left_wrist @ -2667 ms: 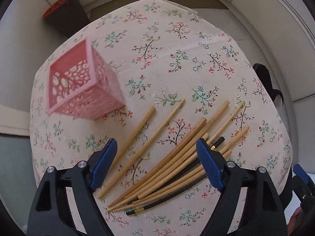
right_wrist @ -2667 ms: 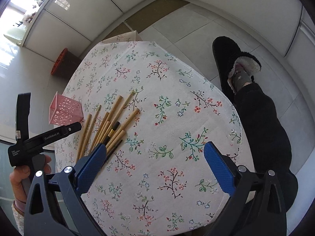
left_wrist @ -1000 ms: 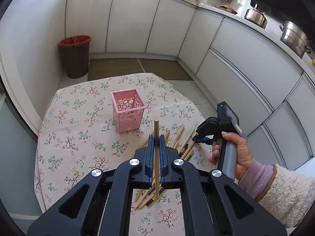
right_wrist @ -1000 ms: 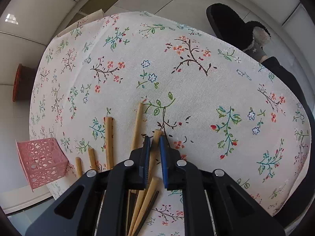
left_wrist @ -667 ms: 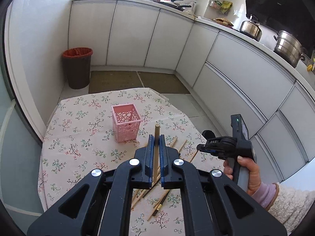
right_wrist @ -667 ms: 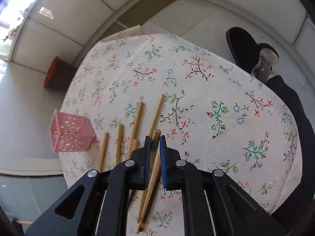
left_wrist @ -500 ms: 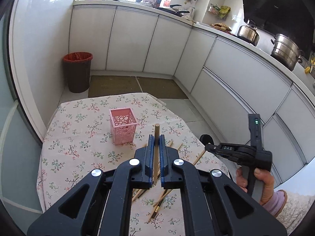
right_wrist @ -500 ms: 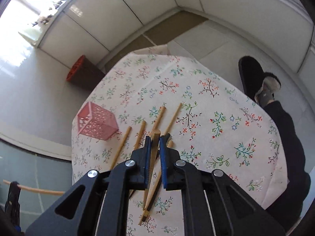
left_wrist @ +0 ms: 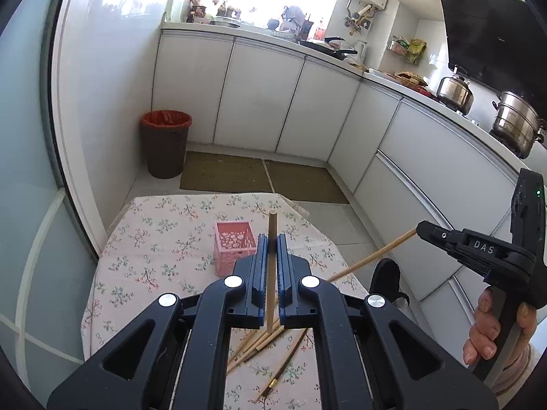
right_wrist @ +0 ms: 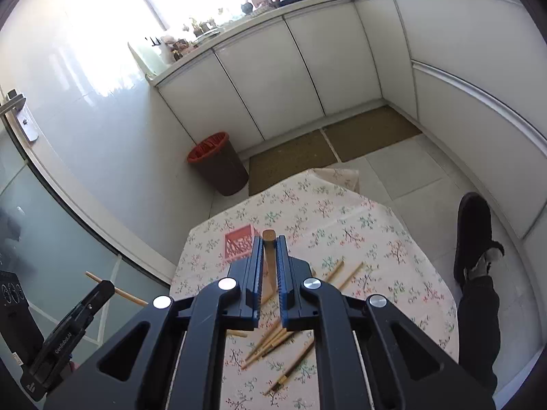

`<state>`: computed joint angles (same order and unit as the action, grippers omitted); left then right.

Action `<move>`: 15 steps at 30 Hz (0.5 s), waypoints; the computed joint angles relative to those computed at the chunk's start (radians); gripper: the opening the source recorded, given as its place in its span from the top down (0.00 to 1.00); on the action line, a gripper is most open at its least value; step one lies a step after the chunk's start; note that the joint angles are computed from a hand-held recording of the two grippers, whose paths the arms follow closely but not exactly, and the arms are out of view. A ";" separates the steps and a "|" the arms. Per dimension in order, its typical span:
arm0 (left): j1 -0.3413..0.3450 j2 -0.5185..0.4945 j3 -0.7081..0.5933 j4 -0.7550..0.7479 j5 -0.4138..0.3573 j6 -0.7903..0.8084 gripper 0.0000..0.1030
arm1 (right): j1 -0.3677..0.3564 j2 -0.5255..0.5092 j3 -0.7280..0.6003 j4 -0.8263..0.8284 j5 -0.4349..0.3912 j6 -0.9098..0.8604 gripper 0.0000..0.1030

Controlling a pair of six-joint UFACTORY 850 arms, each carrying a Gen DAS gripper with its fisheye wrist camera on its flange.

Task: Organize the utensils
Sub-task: 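Lift the held chopstick with the left tool over the pink cup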

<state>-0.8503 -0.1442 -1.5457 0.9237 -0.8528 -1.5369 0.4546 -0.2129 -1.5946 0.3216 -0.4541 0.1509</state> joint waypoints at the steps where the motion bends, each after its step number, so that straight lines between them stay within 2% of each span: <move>1: 0.010 -0.019 -0.030 -0.004 -0.011 0.020 0.96 | -0.002 -0.017 -0.028 0.020 -0.003 -0.017 0.92; 10: 0.118 -0.157 -0.237 0.007 -0.066 0.104 0.96 | -0.021 -0.149 -0.227 0.172 -0.027 -0.166 0.92; 15: 0.165 -0.232 -0.308 0.011 -0.087 0.100 0.96 | -0.023 -0.224 -0.321 0.197 -0.027 -0.177 0.92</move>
